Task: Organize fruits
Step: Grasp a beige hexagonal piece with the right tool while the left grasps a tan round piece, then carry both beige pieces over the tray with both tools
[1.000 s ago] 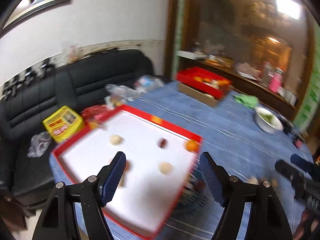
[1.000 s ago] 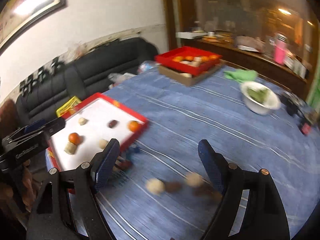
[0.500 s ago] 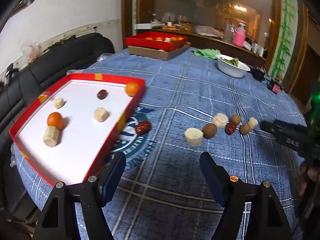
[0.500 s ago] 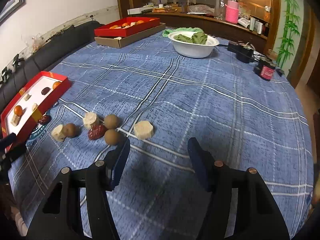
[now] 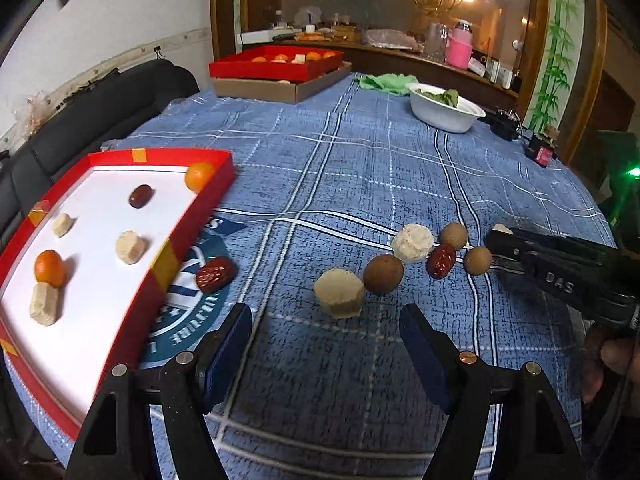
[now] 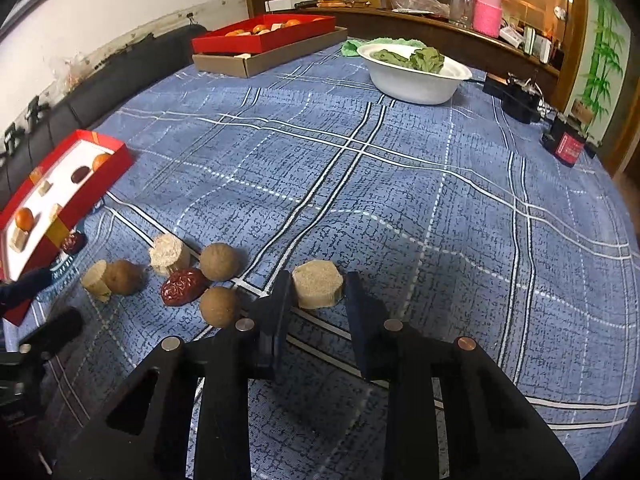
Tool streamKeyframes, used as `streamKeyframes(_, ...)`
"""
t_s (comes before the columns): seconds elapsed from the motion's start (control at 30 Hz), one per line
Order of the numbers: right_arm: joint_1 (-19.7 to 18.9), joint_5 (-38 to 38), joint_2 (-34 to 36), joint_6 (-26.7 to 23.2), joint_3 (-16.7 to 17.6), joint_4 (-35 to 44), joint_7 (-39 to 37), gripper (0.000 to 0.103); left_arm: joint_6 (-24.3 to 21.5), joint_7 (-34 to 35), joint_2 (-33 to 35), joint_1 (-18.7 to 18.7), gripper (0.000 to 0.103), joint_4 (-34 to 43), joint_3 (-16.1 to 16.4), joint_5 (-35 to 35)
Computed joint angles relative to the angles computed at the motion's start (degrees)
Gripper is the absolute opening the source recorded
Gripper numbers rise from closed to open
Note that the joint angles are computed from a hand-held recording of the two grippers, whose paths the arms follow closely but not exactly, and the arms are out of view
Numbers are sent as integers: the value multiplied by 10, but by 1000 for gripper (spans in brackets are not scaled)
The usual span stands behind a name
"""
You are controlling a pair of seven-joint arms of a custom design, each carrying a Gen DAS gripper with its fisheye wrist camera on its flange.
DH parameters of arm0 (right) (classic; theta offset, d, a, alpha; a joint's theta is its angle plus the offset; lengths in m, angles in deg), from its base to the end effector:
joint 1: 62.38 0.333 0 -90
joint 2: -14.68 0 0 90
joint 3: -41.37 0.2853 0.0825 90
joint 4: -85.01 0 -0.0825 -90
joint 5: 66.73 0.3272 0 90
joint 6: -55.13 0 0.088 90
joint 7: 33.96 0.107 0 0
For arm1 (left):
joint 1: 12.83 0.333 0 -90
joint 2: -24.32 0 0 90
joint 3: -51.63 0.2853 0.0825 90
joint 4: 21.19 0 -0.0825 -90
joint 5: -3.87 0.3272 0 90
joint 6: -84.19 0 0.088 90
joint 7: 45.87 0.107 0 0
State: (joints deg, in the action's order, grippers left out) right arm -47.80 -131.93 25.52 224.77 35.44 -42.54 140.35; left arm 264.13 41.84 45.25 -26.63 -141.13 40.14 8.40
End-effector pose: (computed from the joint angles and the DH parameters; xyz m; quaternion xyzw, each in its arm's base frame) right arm 0.4998 0.1389 0.3354 -0.5842 0.7413 -0.2381 0.2290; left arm 0.5295 -0.2486 0.3449 -0.5032 0.7949 -0.2988 0.1601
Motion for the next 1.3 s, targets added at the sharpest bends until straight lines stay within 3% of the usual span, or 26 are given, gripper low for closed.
streamKeyframes(0.03,-1,-3,0,7,-2,-1,5,25,-8,-12,8,-22,74,13,22,7)
streamKeyframes(0.07,-3,-9,0,17,-5,-2,12,25,-33,-15,17,-25,71,30,24,10)
streamKeyframes(0.1,-3,-10,0,20,-5,-2,15,25,-59,1,27,-18,65,49,12,-11)
streamKeyframes(0.13,-4,-13,1,27,-7,-3,19,25,-66,-22,32,-23,56,57,20,8)
streamKeyframes(0.17,-5,-16,1,35,-9,-4,23,25,-62,-37,32,-37,39,60,36,17)
streamKeyframes(0.27,-5,-21,2,45,-14,-5,29,25,-68,-50,39,-39,28,72,42,29)
streamKeyframes(0.43,-3,-23,1,45,-14,-4,25,25,-55,-38,27,-13,27,49,15,21)
streamKeyframes(0.63,4,-19,-13,18,-4,-9,22,25,-21,29,-10,60,27,-16,-70,-32)
streamKeyframes(0.77,5,-37,-42,-4,15,-32,42,25,-4,63,-29,92,27,-52,-108,-64)
streamKeyframes(1.13,-8,-81,-123,-32,83,-106,111,25,17,81,-67,81,27,-106,-102,-93)
streamKeyframes(1.3,-4,-90,-143,-39,105,-120,132,26,29,94,-82,104,27,-126,-127,-107)
